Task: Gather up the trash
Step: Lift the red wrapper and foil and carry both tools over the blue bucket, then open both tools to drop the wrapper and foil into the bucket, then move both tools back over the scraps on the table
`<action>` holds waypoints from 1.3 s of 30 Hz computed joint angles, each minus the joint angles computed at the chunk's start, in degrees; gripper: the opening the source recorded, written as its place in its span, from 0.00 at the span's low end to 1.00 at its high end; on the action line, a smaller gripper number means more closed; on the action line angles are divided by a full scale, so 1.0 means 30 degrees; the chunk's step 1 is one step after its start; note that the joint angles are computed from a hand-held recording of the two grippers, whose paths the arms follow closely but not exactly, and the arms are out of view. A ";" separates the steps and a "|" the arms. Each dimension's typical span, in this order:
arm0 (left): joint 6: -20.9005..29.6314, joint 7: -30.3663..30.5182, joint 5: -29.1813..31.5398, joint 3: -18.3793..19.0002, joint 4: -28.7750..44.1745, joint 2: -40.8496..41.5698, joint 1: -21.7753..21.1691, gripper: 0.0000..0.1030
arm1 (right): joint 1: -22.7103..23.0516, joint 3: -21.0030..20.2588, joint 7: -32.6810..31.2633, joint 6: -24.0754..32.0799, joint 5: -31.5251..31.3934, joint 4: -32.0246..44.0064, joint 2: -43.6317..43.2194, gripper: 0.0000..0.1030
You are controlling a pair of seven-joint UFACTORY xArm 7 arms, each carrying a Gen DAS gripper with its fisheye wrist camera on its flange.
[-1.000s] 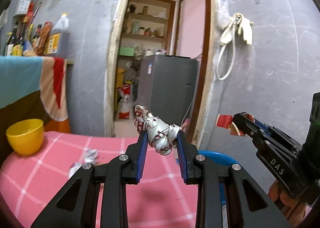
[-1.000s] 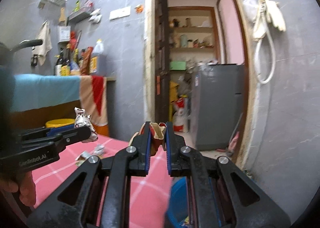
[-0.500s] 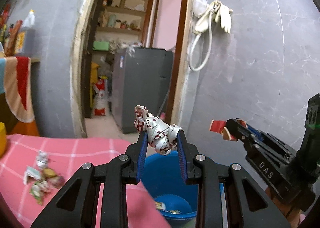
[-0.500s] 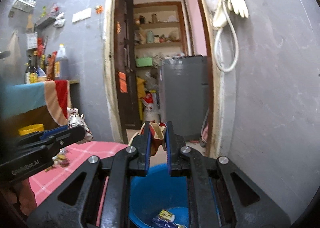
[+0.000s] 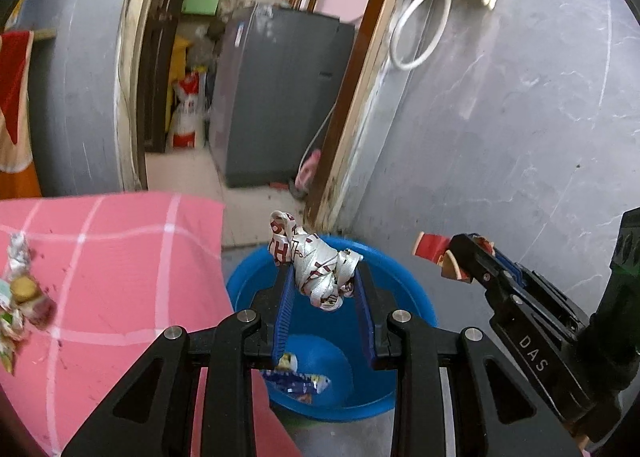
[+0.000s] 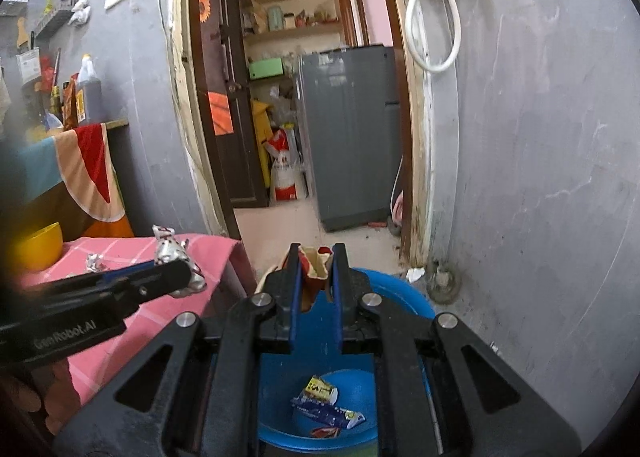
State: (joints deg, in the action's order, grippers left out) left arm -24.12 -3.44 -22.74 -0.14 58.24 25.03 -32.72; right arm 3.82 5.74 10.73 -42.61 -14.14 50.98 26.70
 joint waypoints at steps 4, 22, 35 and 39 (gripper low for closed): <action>0.1084 -0.1005 0.0878 -0.0666 0.0406 0.0362 0.1048 0.26 | -0.0350 0.0186 0.0493 0.0931 -0.0560 0.0496 0.0301 0.13; 0.0753 -0.3587 0.2365 0.0042 -0.0882 -0.0173 0.1208 0.45 | -0.1150 0.0822 0.1965 0.2779 -0.1607 0.1723 0.1000 0.43; -0.4086 0.0714 -0.2868 0.0354 -0.3785 -0.2062 -0.0099 0.75 | 0.0052 0.0338 0.1107 -0.0244 -0.0151 0.0774 0.0488 0.77; -0.6231 0.1344 -0.4302 -0.0319 -0.4930 -0.2636 0.0315 0.93 | 0.0730 0.0172 0.0517 -0.2286 0.0526 0.0136 0.0211 0.89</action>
State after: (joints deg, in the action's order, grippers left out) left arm -42.81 0.59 -35.65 -1.09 43.45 17.12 -31.77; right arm 6.01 6.25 12.28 -49.47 -12.56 51.39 27.33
